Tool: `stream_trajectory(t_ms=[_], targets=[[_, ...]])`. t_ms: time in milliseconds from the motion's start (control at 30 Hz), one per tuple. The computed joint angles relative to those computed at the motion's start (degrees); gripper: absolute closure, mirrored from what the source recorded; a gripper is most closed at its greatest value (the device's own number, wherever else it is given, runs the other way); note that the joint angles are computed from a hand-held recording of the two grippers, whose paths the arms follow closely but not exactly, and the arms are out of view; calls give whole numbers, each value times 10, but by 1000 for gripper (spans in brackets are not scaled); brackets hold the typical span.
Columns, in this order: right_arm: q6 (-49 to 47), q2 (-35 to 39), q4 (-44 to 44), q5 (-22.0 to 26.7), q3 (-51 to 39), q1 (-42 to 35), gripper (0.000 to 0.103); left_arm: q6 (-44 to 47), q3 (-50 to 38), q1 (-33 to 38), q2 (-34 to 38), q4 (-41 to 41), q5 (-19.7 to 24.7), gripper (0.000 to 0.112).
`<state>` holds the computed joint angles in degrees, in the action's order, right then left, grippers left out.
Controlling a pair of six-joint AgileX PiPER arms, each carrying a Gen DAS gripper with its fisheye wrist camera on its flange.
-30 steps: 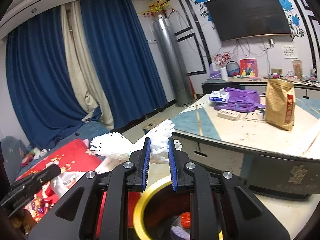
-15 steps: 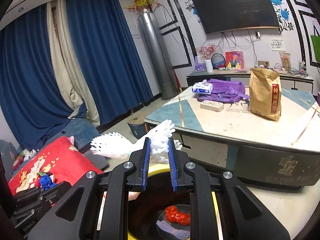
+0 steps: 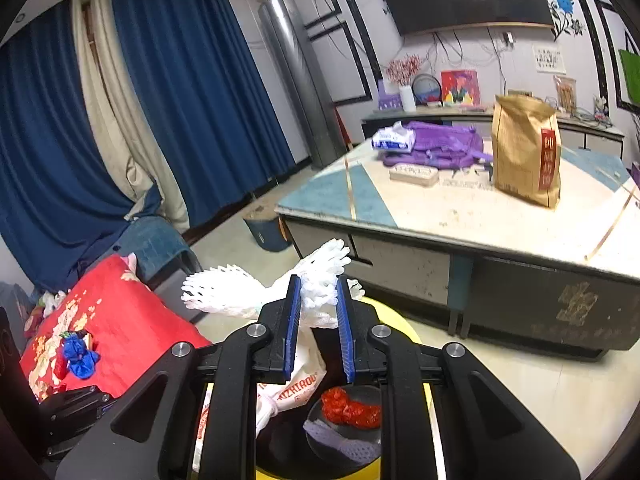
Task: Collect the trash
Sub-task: 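Open both tools to drop the white bag and mesh net into the bin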
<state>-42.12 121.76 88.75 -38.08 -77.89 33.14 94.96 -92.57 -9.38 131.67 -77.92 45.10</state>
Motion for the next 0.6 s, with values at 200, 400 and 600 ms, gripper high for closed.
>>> stream_trajectory(t_ms=[200,400,600], targets=[[2,11,8,34,-2,-18,84,-42,-40,-4,31,34,16,112],[-10,22,19,57,-13,-27,82,-78,-71,-4,50,57,23,112],[-26,26,50,57,-19,-30,62,-178,-117,0,70,123,17,81]])
